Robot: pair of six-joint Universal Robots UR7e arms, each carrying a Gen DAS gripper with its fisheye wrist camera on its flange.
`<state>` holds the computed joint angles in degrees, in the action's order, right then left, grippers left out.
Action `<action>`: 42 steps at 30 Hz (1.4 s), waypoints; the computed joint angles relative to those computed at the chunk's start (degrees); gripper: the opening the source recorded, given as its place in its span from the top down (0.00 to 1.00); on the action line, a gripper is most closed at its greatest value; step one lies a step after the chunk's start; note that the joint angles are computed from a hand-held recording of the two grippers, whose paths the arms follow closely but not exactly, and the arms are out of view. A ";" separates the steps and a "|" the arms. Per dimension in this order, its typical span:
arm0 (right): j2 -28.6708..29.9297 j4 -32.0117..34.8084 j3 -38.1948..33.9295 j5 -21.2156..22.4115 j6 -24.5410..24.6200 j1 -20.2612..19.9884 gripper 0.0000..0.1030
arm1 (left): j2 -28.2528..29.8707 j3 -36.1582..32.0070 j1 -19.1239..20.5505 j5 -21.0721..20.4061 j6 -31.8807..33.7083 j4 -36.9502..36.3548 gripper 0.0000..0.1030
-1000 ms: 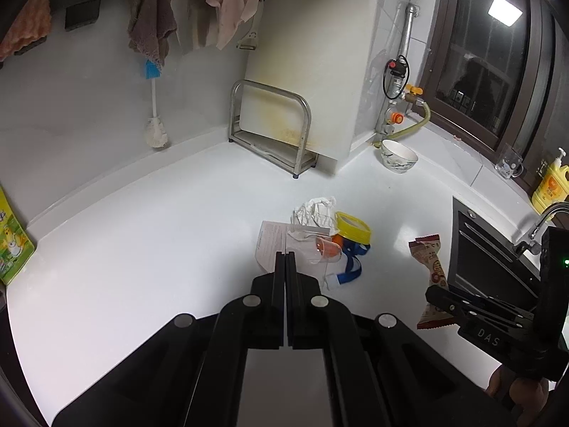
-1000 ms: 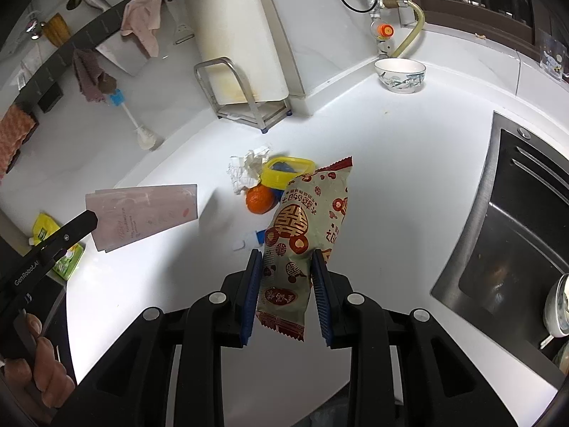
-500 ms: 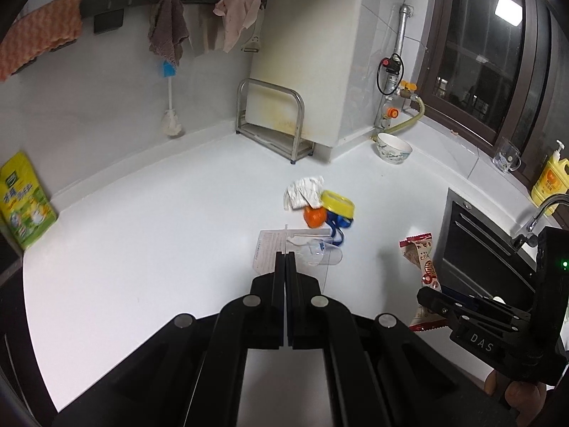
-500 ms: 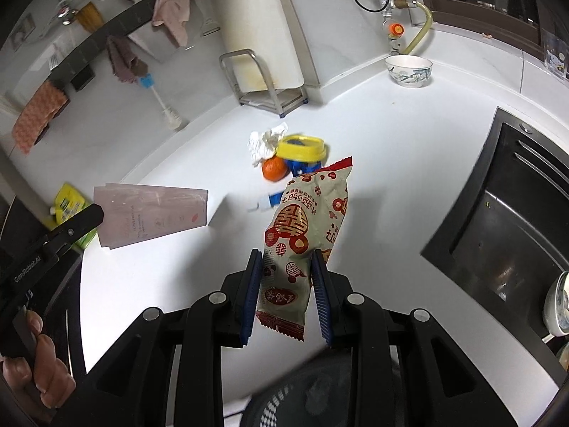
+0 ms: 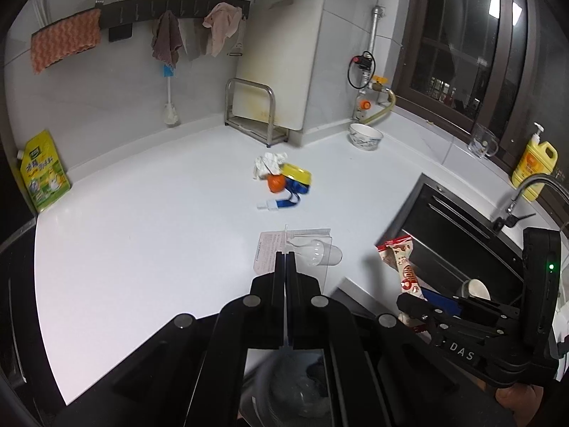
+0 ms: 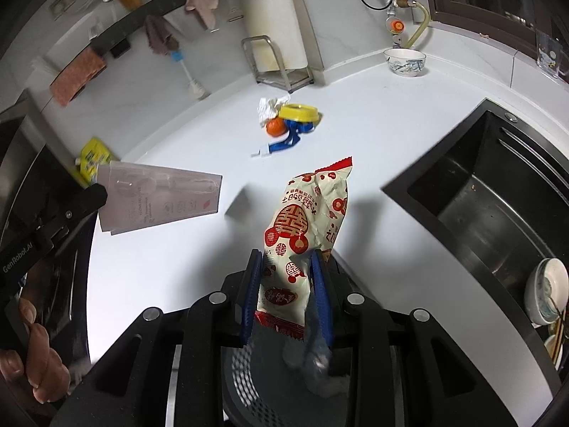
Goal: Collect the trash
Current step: 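Carry the receipt and wrapper to the wastebasket and open both tools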
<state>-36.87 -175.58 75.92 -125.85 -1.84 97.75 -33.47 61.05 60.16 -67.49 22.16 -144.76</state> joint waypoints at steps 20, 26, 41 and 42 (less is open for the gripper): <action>-8.47 -4.46 20.30 3.90 -0.11 -0.38 0.73 | -11.42 23.80 -3.33 3.80 -5.08 -4.45 0.99; -6.95 -2.16 19.87 5.07 1.14 -1.38 0.73 | -10.97 24.66 -1.90 5.33 -5.10 -1.93 0.99; -4.03 -2.10 18.70 7.26 0.47 -4.80 0.73 | -6.50 24.81 0.40 7.01 -4.91 -1.95 0.99; -3.89 -1.92 18.57 7.49 0.67 -5.08 0.73 | -6.14 24.60 0.52 7.12 -4.82 -1.90 0.99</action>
